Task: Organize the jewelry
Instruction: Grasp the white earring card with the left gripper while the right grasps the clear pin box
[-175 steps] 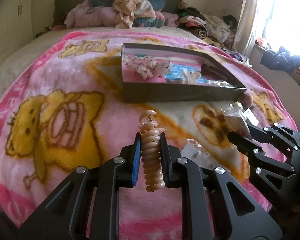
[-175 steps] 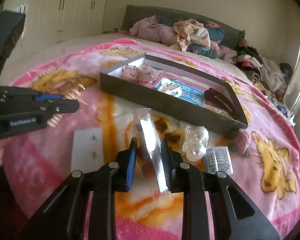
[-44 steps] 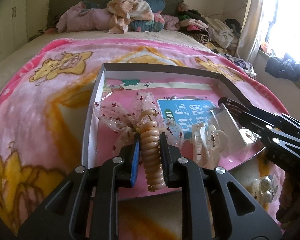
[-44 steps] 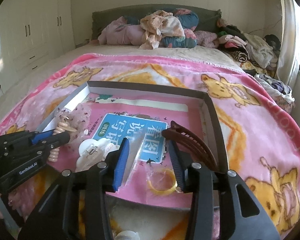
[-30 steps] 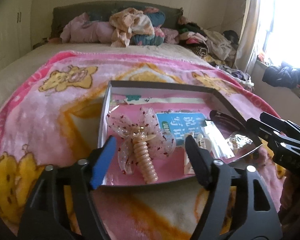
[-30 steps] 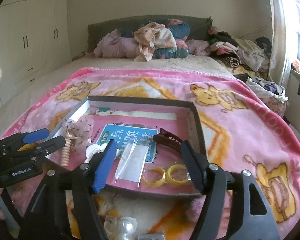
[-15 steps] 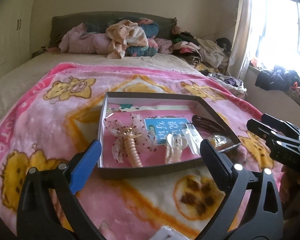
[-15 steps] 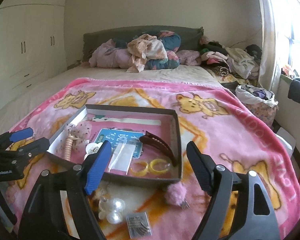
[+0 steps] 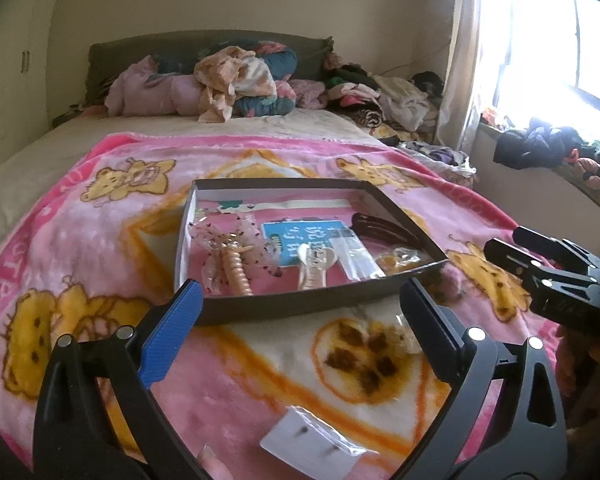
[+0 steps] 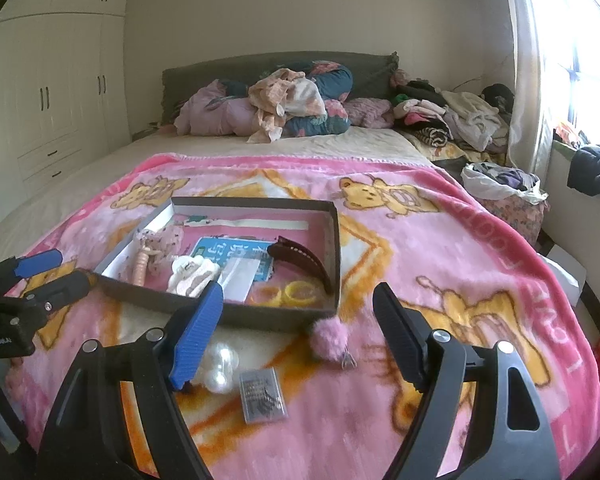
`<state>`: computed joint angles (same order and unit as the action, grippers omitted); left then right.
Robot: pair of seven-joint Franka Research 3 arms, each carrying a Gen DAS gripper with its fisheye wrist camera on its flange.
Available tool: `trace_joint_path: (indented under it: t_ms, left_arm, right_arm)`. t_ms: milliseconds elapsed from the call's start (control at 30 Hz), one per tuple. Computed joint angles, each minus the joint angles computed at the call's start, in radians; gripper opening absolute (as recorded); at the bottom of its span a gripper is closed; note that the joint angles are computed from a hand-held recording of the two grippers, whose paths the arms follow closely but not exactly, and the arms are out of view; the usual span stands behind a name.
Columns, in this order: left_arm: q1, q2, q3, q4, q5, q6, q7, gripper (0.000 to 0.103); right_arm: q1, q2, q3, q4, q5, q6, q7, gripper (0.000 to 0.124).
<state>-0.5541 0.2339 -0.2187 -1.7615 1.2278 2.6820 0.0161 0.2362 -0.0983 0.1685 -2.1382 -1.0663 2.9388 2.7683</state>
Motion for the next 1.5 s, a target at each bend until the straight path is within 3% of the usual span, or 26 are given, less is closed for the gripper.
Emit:
trace_joint_path:
  t_ms: [233, 467, 900, 1267, 1500]
  left_arm:
    - [-0.018, -0.002, -0.008, -0.008, 0.015, -0.016, -0.013, 0.091]
    - [-0.029, -0.001, -0.016, -0.01, 0.016, -0.037, -0.015, 0.091]
    - [-0.034, -0.011, -0.029, -0.042, 0.012, -0.057, -0.02, 0.091]
    - [-0.02, -0.021, -0.029, -0.1, 0.004, -0.007, -0.01, 0.091]
    - [-0.013, 0.003, -0.031, -0.104, -0.06, 0.007, 0.068, 0.091]
  right_arm:
    - [-0.019, -0.044, 0.013, -0.06, 0.015, 0.021, 0.005, 0.075]
    - [-0.062, -0.077, 0.053, -0.107, -0.01, 0.042, 0.041, 0.084]
    - [-0.101, -0.096, 0.097, -0.155, -0.011, 0.074, 0.058, 0.084]
    - [-0.077, -0.066, 0.096, -0.158, 0.028, 0.056, 0.01, 0.084]
    - [-0.048, -0.046, 0.073, -0.156, 0.045, 0.042, -0.019, 0.084]
